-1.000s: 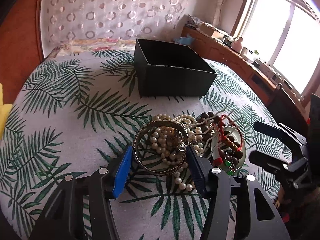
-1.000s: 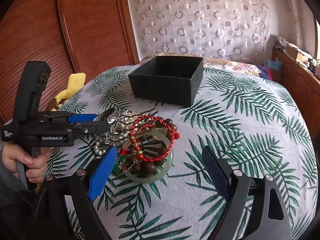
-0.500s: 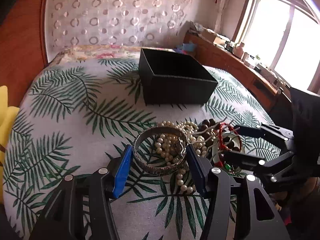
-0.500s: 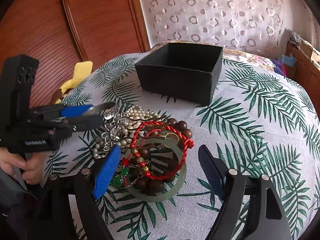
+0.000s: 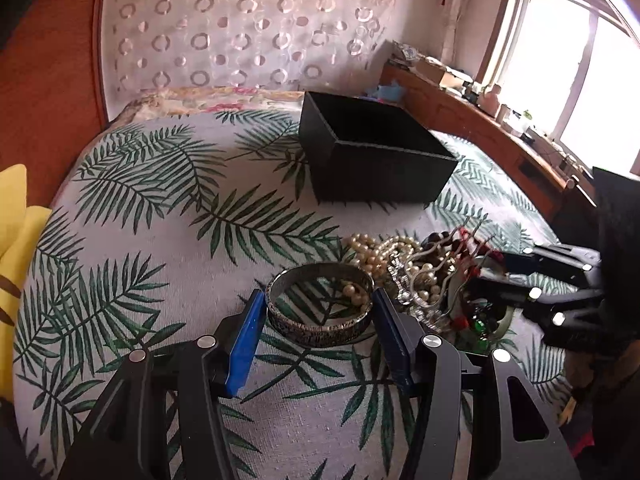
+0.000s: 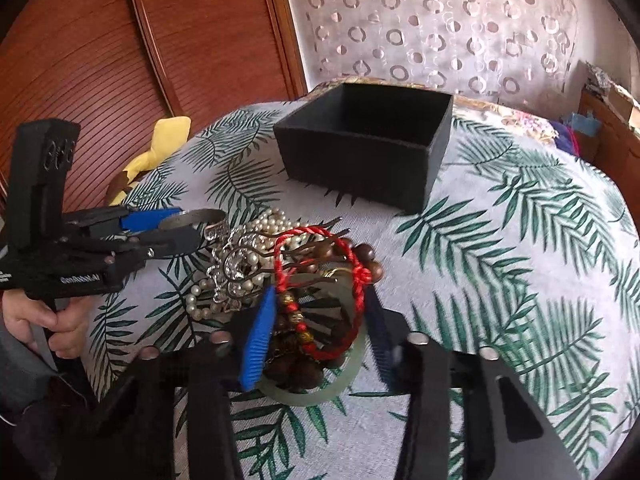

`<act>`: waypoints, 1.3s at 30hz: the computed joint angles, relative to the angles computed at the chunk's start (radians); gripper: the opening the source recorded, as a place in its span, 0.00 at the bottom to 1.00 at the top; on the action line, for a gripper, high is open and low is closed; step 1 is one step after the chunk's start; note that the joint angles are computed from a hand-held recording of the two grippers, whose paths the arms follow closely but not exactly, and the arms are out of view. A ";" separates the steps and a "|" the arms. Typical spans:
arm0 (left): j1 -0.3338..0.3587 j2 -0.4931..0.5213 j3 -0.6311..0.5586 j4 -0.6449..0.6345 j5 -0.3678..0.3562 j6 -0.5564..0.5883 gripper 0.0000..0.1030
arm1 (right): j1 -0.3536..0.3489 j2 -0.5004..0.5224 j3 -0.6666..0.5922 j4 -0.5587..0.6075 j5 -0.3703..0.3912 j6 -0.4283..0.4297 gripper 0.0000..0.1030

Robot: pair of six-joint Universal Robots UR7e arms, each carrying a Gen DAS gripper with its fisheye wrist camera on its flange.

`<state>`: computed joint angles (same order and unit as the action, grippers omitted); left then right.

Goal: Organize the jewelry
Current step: 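Grasp the silver bangle with the left tool while the right tool grasps the red string bracelet, then carry both items over the black box and open both tools to drop them inside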

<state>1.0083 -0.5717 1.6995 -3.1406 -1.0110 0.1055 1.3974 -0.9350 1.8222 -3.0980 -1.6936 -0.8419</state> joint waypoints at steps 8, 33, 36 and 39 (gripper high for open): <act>-0.011 0.023 -0.023 0.041 0.070 0.014 0.51 | -0.001 -0.033 0.021 -0.033 0.024 -0.029 0.21; -0.027 0.015 -0.049 -0.049 0.075 0.098 0.52 | 0.046 0.035 -0.166 -0.039 0.006 -0.055 0.18; -0.029 0.027 -0.089 -0.040 0.075 0.119 0.52 | 0.052 0.064 -0.227 0.004 -0.007 -0.043 0.18; -0.030 0.040 -0.130 -0.030 0.069 0.134 0.52 | 0.061 0.097 -0.285 0.037 -0.025 -0.044 0.18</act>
